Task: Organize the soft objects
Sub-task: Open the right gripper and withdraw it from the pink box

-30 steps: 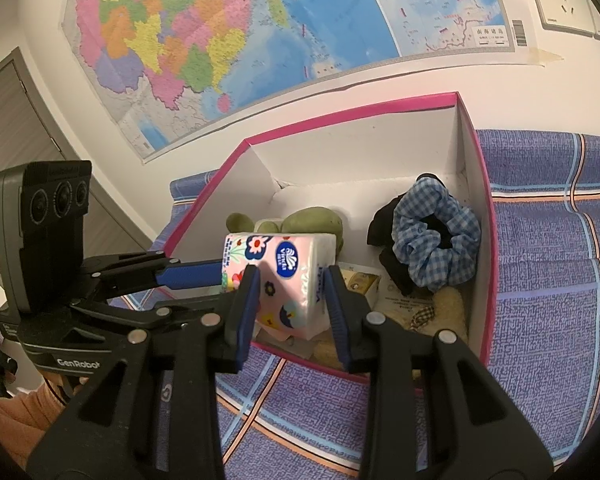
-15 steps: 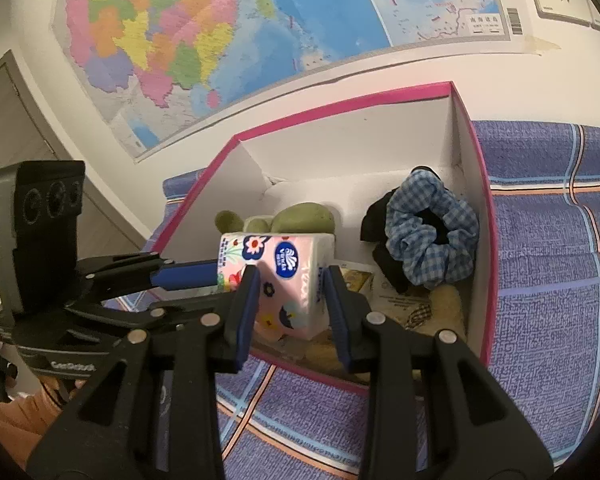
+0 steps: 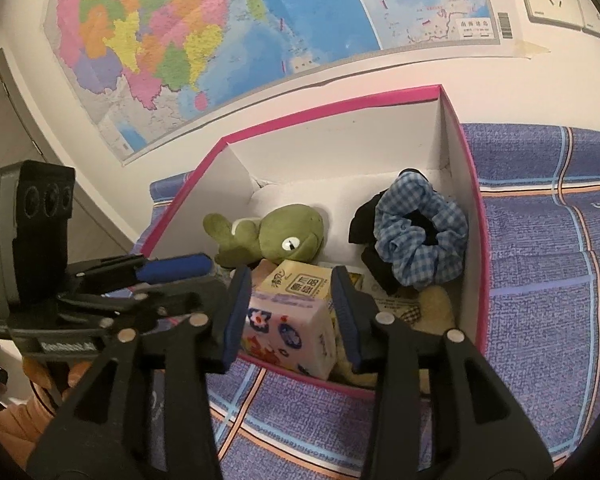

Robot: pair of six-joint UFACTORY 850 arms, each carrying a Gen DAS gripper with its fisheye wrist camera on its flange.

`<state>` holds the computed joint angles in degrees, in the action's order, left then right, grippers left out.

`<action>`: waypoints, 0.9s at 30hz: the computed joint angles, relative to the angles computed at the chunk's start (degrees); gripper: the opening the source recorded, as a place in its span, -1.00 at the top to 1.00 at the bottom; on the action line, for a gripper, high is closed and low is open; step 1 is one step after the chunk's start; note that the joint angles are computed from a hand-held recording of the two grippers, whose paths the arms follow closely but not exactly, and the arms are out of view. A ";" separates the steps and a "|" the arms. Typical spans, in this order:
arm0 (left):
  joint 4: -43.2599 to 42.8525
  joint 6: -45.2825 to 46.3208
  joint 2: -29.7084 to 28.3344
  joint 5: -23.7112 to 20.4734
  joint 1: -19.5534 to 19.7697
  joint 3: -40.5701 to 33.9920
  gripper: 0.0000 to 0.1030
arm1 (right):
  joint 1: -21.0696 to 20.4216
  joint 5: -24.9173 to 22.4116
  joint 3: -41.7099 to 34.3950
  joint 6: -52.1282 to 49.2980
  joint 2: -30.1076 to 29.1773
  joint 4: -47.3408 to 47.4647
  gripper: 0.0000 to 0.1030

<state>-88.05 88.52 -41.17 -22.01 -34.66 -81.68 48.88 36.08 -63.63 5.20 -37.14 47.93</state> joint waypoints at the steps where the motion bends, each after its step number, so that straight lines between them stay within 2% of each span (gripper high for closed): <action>1: -2.55 2.69 0.60 0.22 0.05 0.98 -0.08 | 0.22 0.19 0.09 -0.51 0.08 0.48 0.15; 2: -5.79 6.22 1.32 0.58 0.03 2.13 -0.10 | 0.45 0.36 0.17 -0.98 0.17 0.97 0.15; 4: -13.63 14.65 3.06 1.11 -0.01 4.82 -0.27 | 1.41 1.45 0.33 -3.25 0.40 3.10 0.14; 5: -18.55 19.55 4.00 1.25 -0.01 6.31 -0.42 | 1.95 2.04 0.29 -4.80 0.47 4.32 0.11; 6: -23.18 24.26 4.93 0.98 0.03 7.80 -0.58 | 2.99 3.10 0.17 -7.73 0.53 7.01 -0.02; 7: -27.84 28.99 5.97 0.47 0.09 9.47 -0.64 | 3.75 4.17 0.12 -9.60 0.54 8.78 -0.18; 10: -40.26 41.45 8.94 -0.53 0.02 14.13 -0.75 | 6.56 8.63 -0.38 -15.98 0.09 15.21 -0.47; 11: -45.73 46.63 9.94 -0.83 -0.12 15.80 -0.83 | 7.54 10.13 -0.53 -18.23 -0.13 17.60 -0.53; 13: -55.93 56.23 11.50 -1.41 -0.56 18.65 -1.00 | 9.55 13.07 -1.59 -23.20 -1.08 24.02 -0.81; 15: -64.66 64.29 12.67 -1.52 -1.12 20.93 -1.00 | 11.28 15.74 -2.69 -26.06 -2.24 28.95 -0.83; 19: -81.21 78.78 13.94 -1.55 -2.49 24.00 -1.00 | 13.36 16.96 -4.20 -27.85 -3.99 33.51 -0.83; 27: -91.14 87.14 15.13 -1.47 -3.72 26.97 -1.00 | 15.86 18.01 -6.34 -29.27 -6.17 36.38 -0.83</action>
<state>-179.18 175.67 -26.03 -23.49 -38.37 -54.71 64.74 54.09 -69.97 -24.07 -43.31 84.30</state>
